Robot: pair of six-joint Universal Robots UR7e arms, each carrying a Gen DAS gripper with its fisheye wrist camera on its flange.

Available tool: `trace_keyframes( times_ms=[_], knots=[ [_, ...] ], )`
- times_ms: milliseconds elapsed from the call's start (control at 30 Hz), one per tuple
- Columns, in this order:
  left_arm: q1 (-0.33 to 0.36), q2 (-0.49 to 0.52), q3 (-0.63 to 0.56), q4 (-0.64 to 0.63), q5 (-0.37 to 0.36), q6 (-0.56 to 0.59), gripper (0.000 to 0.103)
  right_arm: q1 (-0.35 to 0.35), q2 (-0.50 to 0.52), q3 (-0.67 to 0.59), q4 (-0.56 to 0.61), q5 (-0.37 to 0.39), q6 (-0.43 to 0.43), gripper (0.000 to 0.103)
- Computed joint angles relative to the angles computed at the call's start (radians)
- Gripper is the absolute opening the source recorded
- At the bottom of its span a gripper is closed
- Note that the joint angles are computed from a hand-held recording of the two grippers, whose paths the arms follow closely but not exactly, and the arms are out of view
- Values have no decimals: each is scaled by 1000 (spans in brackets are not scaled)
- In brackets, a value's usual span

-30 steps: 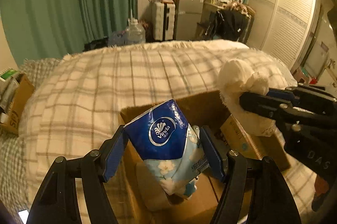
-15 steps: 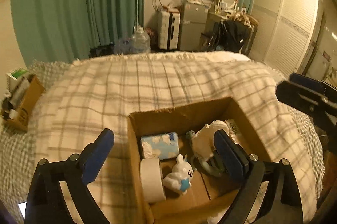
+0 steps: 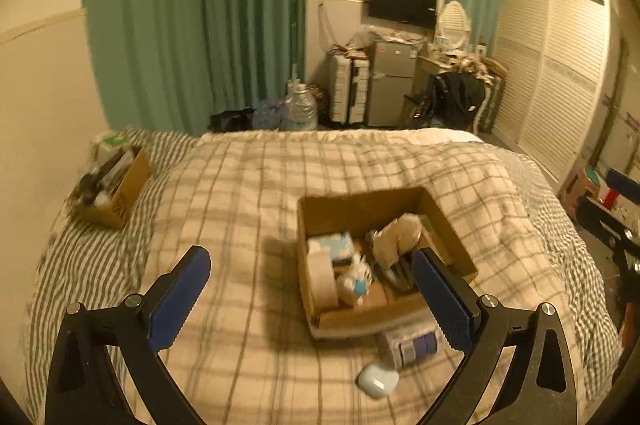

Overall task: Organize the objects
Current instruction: 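Place the tissue pack and white tissue into the box with both grippers, then grasp the pale blue earbud case with the left gripper while the right gripper grasps the clear jar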

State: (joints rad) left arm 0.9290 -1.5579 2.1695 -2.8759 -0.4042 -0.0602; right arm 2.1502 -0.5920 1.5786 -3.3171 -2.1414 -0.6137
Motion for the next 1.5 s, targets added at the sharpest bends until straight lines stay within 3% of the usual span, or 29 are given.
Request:
trace_keyframes(
  times_ms=[100,233,367,467,567,667,767,900,1033,1100,1167,1300,1500],
  knots=[
    [-17,-17,77,-23,37,-80,103,-6,-5,80,-64,-14,-7,103],
    [15,43,150,-215,18,-85,103,-41,38,148,-194,-8,-52,103],
    [103,114,147,-155,-45,-185,103,-78,97,136,-233,-59,-53,103],
    [148,177,150,-144,-49,-247,103,-114,118,123,-210,-80,-23,103],
    [187,216,154,-107,-117,-275,103,-139,120,121,-146,-75,28,103],
    [182,266,164,-126,-97,-234,103,-149,125,117,-113,-81,49,103],
    [188,276,165,-140,-165,-179,103,-147,136,110,-108,-98,44,103],
    [203,319,141,-138,-164,-150,102,-147,150,100,-90,-115,39,103],
    [207,370,116,-109,-157,-114,94,-147,151,102,-85,-117,48,103],
    [200,368,129,-136,-186,-74,70,-147,150,102,-84,-121,52,103],
    [206,359,130,-115,-216,-78,57,-147,148,104,-84,-123,61,102],
    [202,325,154,-150,-209,-120,56,-145,149,106,-97,-129,60,103],
    [164,192,216,-185,-170,-190,56,-129,139,119,-117,-99,45,103]
  ],
)
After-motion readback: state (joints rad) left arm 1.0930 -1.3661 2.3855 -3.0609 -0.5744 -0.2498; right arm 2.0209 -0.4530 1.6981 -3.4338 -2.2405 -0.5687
